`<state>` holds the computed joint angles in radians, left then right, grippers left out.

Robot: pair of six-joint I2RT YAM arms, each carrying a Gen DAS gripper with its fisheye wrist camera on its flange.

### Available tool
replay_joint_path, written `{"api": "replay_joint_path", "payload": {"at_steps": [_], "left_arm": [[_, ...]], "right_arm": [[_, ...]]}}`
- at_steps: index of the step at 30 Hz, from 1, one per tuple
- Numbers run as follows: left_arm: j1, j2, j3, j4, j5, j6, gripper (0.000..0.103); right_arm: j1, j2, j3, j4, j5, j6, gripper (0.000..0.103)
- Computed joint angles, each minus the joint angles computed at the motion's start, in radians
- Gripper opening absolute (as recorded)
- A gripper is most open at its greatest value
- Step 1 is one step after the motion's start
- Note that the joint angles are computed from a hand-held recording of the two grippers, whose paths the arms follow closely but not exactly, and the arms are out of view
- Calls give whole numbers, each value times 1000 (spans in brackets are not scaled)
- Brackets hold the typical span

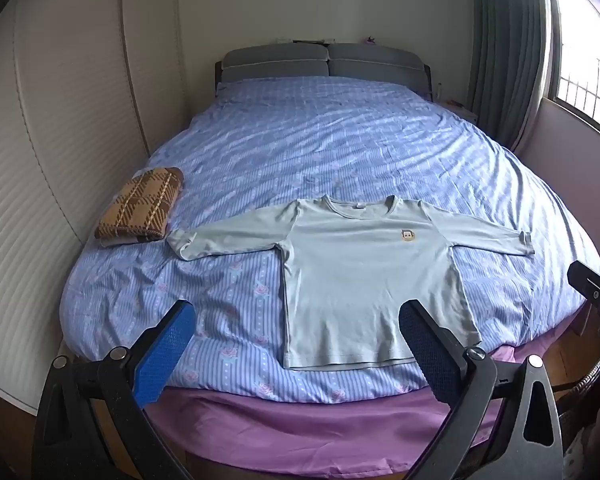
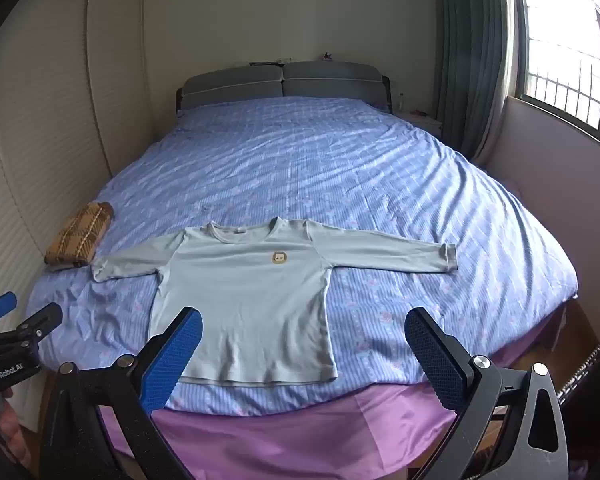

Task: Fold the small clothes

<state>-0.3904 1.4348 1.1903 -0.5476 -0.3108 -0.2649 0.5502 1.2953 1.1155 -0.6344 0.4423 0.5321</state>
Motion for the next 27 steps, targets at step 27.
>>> {"api": "replay_joint_path", "payload": {"at_steps": [27], "left_arm": [[-9, -8, 0, -14, -16, -5, 103]], "right_arm": [[10, -2, 11, -9, 12, 7, 102]]}}
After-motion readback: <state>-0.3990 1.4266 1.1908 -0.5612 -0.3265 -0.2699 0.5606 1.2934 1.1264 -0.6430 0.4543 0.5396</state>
